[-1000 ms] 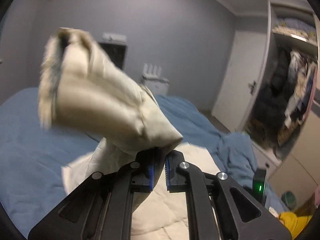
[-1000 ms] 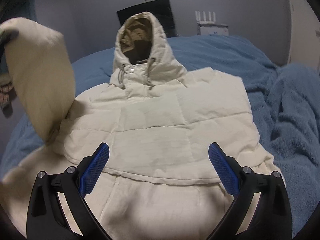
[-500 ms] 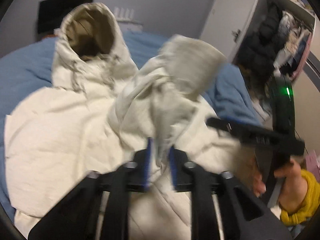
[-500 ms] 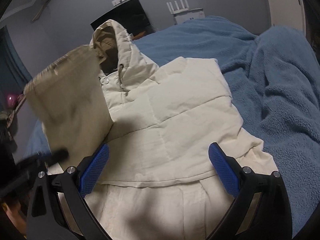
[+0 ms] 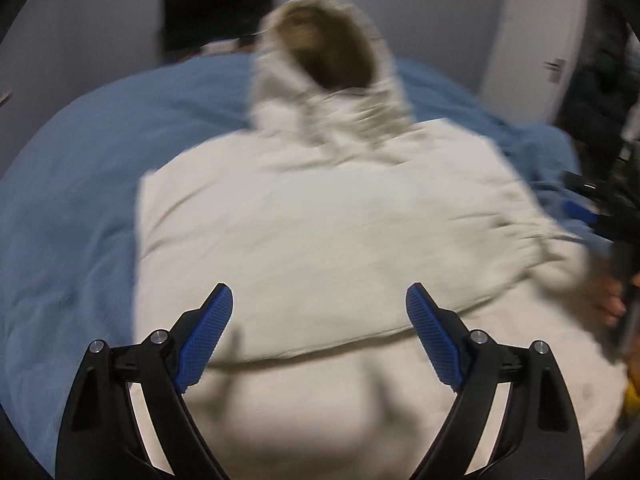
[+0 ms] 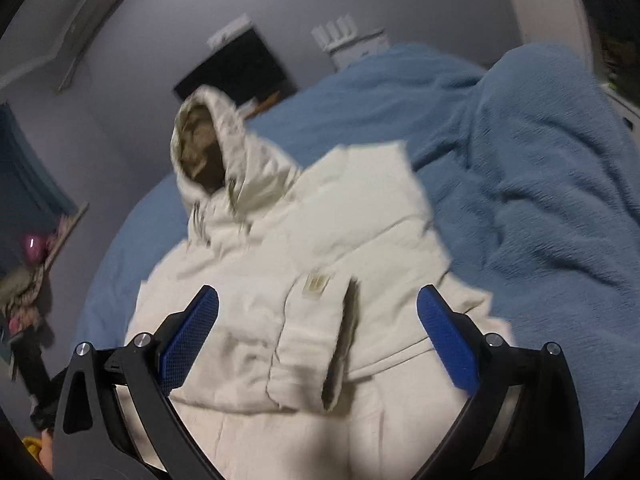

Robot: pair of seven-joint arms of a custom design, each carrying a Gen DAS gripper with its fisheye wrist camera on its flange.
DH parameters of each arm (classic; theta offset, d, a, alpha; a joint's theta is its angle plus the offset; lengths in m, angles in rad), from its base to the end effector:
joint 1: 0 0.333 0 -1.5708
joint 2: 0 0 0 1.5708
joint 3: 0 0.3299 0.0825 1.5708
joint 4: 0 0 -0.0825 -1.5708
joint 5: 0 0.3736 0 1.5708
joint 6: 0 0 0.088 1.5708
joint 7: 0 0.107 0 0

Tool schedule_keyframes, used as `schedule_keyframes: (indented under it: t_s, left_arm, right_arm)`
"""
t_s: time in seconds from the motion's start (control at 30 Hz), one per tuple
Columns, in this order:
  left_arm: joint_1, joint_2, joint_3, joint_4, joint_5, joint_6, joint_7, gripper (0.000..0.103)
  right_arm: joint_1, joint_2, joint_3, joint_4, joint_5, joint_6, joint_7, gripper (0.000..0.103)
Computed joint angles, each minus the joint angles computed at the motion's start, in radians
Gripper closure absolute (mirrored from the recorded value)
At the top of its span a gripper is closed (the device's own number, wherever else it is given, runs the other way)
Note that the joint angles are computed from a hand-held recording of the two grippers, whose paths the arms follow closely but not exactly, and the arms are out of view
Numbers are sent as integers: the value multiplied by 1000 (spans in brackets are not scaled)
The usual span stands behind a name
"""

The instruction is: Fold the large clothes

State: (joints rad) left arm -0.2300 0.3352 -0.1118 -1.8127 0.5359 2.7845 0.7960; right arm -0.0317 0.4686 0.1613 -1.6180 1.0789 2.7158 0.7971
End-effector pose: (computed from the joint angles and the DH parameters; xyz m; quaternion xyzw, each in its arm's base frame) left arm 0.6314 -0.2402 0.4458 -0.6676 0.6620 -0.2644 0.2149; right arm 0.7124 0.0416 0.4275 -0.6253 0.6345 -0.0624 0.4500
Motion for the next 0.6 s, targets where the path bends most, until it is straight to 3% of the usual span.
schedule_keyframes:
  t_s: [0.1,0.2,0.23,0.27,0.3,0.33,0.37,0.4,0.53,0.6]
  left_arm:
    - [8,29,9,18,-46,-74,-56,18]
    - [21,42,3,29,-70,-83,-66,17]
    - [21,44,2,32,-68,-85,-64,16]
    - [17,46,6,36,-58,-87,-64,15]
    - [12,46,9,38,-48,-90,-68,15]
    - [7,46,14,38,-35,-91,-75,15]
    - [5,41,16,33,-27,-90,-80,15]
    - [4,38,18,30,-20,-84,-87,15]
    - [11,20,23,-1,-6,-41,-116,15]
    - [17,12,20,-14,-7,-25,-122,15]
  right_arm:
    - [40,27,-31,19,-114,-53,87,8]
    - [75,52,-61,34,-237,-85,183,8]
    - [84,60,-68,37,-277,-93,206,15]
    - [90,63,-69,36,-307,-93,217,38]
    - [86,63,-59,31,-322,-97,206,52]
    - [84,58,-50,20,-327,-91,198,65]
    - [87,51,-48,4,-332,-65,199,71]
    - [82,37,-36,-19,-321,-31,176,86]
    - [42,-44,24,-117,-217,101,26,92]
    - [43,-80,17,-158,-198,127,2,93]
